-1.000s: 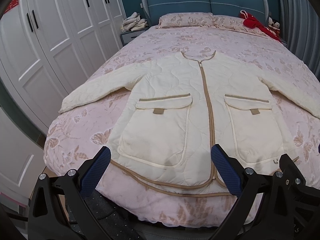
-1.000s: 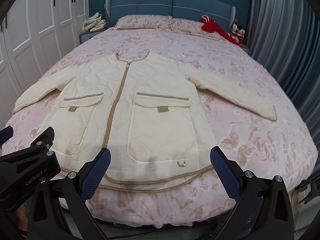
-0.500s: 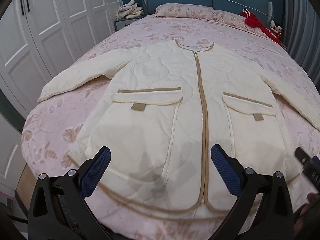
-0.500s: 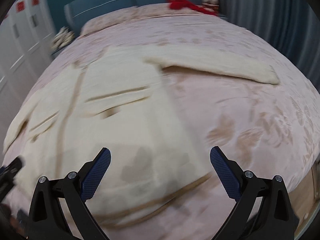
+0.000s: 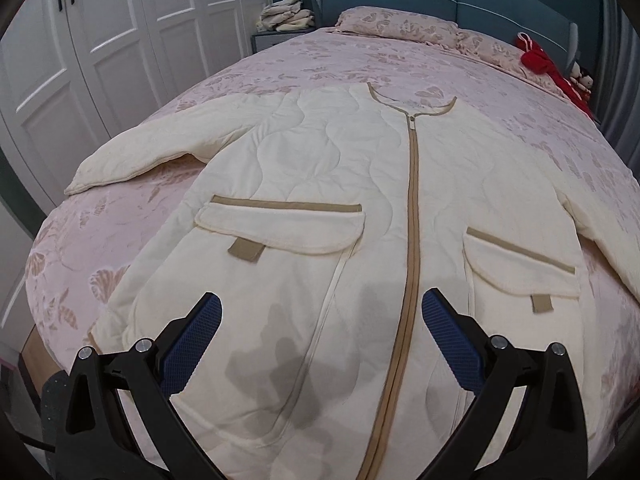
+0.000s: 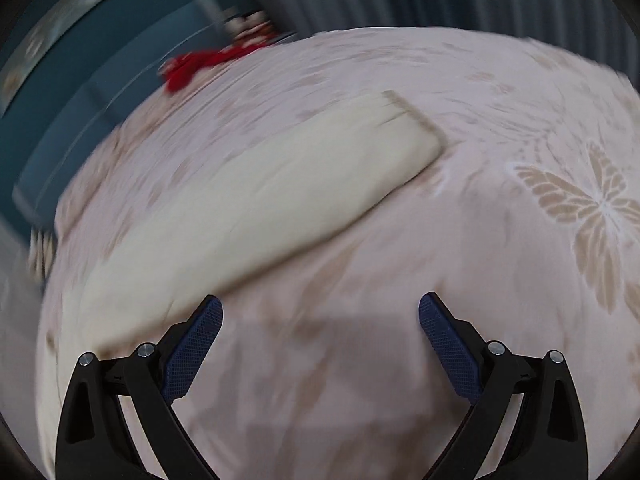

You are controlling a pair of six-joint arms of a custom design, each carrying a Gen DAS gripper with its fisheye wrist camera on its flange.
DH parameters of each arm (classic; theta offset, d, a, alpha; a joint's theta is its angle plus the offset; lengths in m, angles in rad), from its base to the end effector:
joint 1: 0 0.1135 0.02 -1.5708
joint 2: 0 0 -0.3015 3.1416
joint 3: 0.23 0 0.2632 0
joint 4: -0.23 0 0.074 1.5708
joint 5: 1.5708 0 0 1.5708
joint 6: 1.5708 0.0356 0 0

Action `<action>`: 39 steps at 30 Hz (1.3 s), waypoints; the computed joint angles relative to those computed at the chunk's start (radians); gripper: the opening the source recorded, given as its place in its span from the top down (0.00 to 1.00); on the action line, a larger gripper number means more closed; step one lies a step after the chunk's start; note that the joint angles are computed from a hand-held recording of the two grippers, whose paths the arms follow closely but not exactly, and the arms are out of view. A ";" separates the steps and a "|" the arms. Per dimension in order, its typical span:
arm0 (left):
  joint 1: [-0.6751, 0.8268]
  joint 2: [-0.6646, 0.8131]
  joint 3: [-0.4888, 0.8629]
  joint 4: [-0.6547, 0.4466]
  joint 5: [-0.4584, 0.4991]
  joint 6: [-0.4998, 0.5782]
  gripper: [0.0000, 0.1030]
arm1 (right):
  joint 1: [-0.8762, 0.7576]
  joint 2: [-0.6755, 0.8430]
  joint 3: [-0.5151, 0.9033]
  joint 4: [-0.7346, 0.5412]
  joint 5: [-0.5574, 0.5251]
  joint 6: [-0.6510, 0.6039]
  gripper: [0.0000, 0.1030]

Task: Fold large clothes

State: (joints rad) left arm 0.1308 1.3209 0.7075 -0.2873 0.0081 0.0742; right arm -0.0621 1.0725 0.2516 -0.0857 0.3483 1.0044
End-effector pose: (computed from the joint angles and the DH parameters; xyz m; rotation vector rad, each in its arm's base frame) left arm 0.2554 0.0333 0.2213 -0.0665 2.4722 0.0781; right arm 0.1597 -0.0221 0.1471 1.3452 1.9925 -0.0005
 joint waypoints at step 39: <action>0.147 0.544 0.443 -0.052 0.327 -0.177 0.05 | 0.679 0.696 0.667 0.202 -0.041 -0.159 0.46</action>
